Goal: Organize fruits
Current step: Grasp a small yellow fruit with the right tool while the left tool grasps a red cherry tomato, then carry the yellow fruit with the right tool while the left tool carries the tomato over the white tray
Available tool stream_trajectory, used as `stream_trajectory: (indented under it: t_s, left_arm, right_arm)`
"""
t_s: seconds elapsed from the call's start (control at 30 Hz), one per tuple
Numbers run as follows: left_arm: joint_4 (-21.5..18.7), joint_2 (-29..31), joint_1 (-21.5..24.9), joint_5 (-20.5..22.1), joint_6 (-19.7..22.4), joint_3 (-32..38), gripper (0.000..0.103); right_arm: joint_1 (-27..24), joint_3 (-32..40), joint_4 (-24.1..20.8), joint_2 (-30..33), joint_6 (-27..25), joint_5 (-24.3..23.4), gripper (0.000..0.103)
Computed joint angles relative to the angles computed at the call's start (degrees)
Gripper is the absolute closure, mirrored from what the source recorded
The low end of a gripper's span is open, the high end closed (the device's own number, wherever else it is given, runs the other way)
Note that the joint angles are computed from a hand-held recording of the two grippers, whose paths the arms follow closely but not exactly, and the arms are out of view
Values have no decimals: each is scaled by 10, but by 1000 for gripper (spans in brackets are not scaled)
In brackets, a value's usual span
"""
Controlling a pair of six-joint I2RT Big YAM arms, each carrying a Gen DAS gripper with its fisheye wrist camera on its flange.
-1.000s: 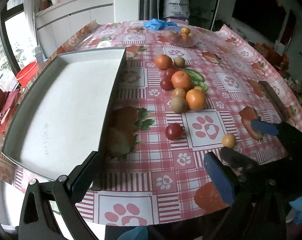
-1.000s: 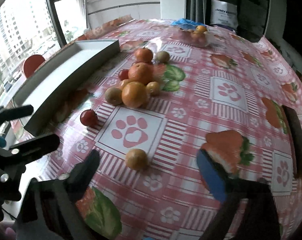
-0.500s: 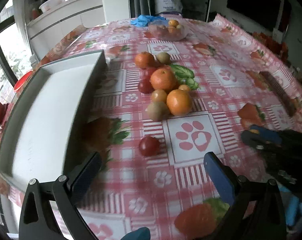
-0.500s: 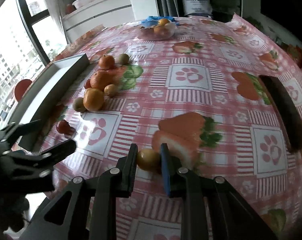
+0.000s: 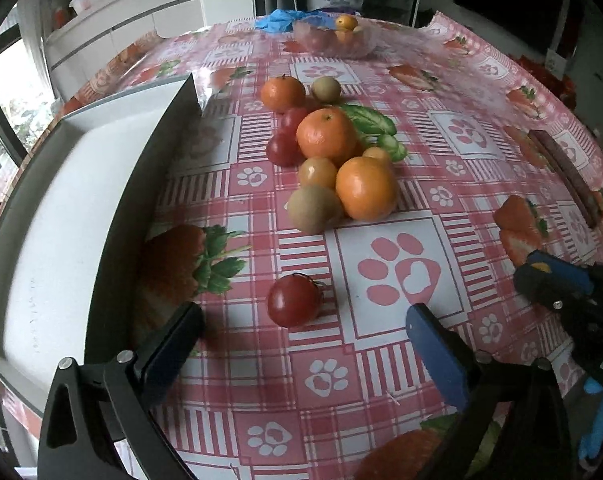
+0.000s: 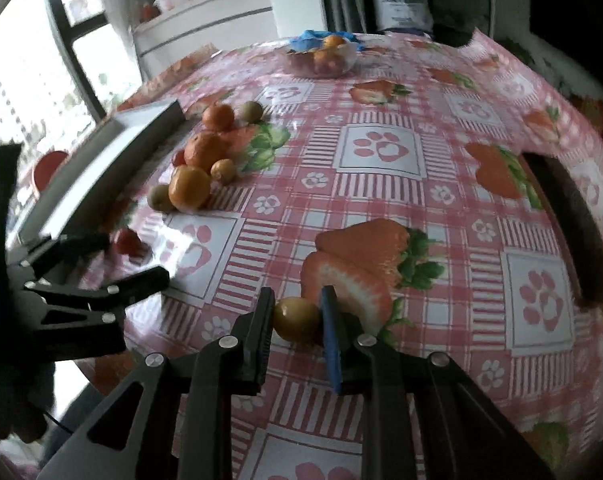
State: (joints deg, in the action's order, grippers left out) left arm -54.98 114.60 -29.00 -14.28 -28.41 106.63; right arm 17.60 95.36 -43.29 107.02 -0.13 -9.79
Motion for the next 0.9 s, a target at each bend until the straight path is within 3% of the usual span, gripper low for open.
stream_trajectory:
  t_s: [0.07, 0.13, 0.17, 0.2, 0.23, 0.37, 0.67, 0.9]
  left_arm:
    - [8, -4, -4, -3, 2, -3, 21]
    - [8, -3, -8, -5, 6, 2, 45]
    - [7, -2, -8, -6, 7, 5, 51]
    - [11, -3, -9, -8, 7, 4, 72]
    - [12, -4, -8, -7, 6, 3, 80]
    - [39, -26, -1, 25, -15, -29, 80]
    - [84, -85, -7, 18, -20, -84, 80]
    - [114, -150, 13, 2, -20, -143, 80]
  right_arm:
    - [6, -1, 3, 0, -8, 19, 73]
    - [9, -8, 13, -3, -5, 28, 79]
    - [6, -11, 16, -5, 4, 14, 79]
    - [2, -17, 21, -9, 15, -2, 79]
    - [-2, -25, 29, -16, 27, -16, 79]
    - [-13, -45, 41, -35, 48, -43, 79]
    - [1, -46, 34, -55, 49, -43, 79]
    - [31, 10, 8, -36, 52, -56, 79]
